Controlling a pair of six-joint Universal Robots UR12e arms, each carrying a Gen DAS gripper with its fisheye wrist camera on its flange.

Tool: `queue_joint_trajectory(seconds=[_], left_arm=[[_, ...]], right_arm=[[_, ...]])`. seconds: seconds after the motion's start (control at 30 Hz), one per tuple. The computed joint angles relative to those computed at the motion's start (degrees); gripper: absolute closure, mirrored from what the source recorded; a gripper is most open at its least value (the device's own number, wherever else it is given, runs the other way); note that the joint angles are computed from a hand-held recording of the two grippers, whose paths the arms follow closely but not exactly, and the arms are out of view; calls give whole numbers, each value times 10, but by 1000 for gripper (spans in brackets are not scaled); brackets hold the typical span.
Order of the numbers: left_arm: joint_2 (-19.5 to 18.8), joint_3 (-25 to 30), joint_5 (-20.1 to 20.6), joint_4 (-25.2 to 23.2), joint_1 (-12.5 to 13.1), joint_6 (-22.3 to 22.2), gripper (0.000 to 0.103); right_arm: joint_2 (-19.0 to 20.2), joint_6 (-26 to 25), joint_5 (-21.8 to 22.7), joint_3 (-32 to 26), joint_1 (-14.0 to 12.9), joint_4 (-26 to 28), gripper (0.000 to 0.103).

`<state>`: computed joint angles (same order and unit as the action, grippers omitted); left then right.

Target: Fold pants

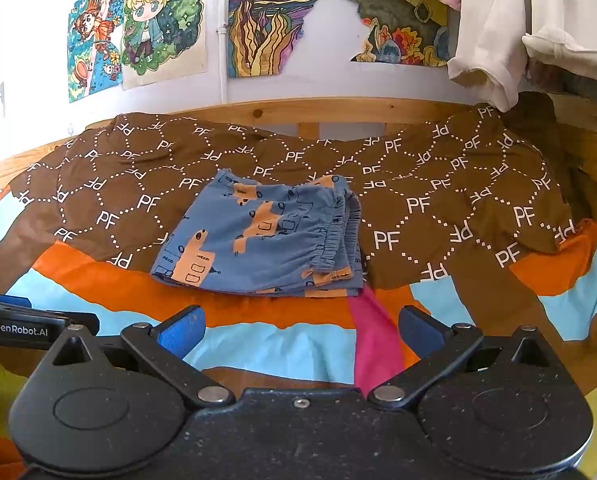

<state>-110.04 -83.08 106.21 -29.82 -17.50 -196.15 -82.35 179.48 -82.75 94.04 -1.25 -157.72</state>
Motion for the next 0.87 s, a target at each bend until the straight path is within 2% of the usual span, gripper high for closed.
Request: queue_joint_trajectory(seconds=[0.87], left_arm=[[1, -3, -3, 9, 0, 18, 0]], right_arm=[[0, 0, 0, 0, 0, 0, 1]])
